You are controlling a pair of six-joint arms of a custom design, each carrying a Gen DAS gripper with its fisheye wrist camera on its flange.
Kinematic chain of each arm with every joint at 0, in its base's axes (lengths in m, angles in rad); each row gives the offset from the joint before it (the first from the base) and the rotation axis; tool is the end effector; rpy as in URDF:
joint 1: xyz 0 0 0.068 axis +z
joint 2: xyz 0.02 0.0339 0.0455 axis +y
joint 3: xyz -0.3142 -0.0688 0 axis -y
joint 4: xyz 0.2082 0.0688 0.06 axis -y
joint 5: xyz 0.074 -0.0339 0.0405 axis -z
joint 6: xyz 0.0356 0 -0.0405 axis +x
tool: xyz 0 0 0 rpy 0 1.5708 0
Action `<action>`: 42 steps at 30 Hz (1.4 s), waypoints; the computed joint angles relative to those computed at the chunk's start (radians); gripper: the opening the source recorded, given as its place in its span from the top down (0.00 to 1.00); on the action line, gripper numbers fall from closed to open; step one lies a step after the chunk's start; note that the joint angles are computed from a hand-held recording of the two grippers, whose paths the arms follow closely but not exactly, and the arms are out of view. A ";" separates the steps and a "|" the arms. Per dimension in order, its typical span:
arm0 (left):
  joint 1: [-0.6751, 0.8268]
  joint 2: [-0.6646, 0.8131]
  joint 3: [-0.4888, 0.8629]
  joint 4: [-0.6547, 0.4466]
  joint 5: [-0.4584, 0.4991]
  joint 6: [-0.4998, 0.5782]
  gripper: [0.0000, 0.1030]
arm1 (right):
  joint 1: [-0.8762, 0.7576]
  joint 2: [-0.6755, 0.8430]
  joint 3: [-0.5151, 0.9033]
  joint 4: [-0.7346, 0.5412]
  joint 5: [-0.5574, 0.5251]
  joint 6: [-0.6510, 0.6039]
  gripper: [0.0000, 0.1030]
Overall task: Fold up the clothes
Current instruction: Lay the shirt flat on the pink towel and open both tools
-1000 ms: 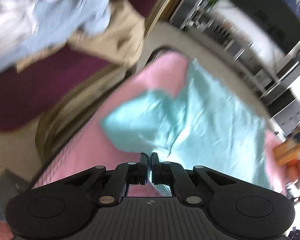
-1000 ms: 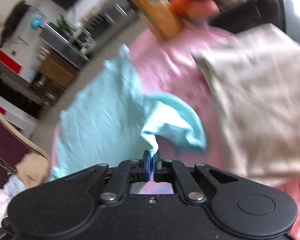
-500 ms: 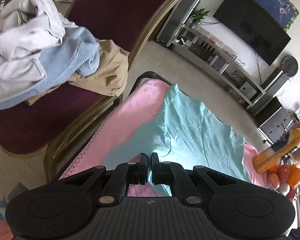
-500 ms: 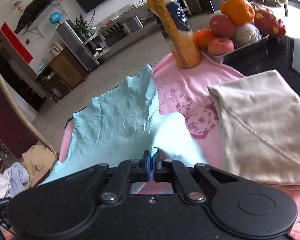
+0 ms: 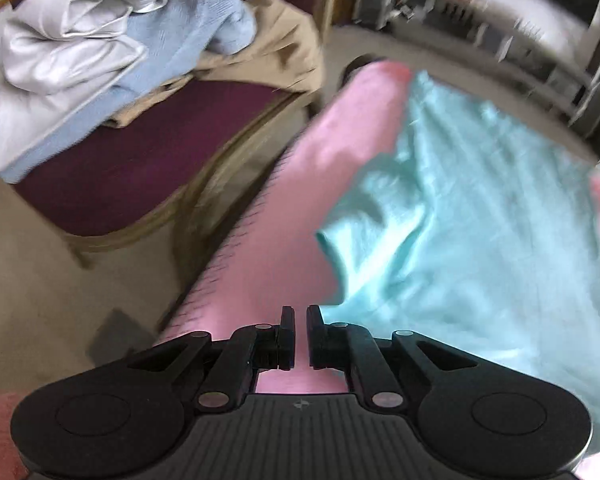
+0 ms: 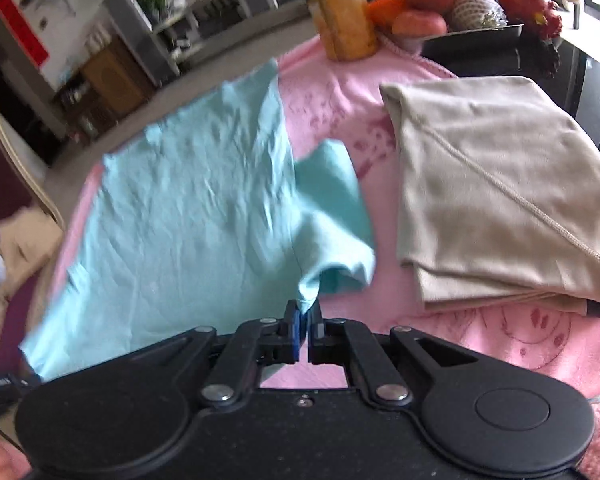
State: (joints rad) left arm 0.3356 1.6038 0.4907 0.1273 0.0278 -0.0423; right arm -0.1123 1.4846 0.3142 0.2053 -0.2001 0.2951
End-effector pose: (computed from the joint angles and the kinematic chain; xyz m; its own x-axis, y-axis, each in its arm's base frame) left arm 0.2238 0.0770 0.1759 -0.7732 -0.3145 -0.5507 -0.3477 0.9364 -0.0465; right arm 0.1909 -0.0144 0.1687 -0.7824 0.3751 -0.4972 0.2351 0.9171 0.3219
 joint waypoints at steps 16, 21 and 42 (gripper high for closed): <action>-0.156 -0.180 -0.110 -0.117 0.184 0.217 0.63 | 0.136 -0.061 -0.077 -0.039 -0.137 -0.067 0.78; -0.354 -0.119 -0.199 0.064 0.014 0.240 0.63 | 0.292 0.006 -0.099 0.072 -0.046 -0.072 0.71; -0.331 -0.228 -0.134 -0.147 0.023 0.317 0.71 | 0.267 -0.097 -0.005 -0.175 -0.017 -0.155 0.67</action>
State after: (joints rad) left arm 0.0044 1.3760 0.3572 -0.0194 0.0510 0.2752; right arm 0.1550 1.3878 0.3095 0.0298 -0.2167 0.1399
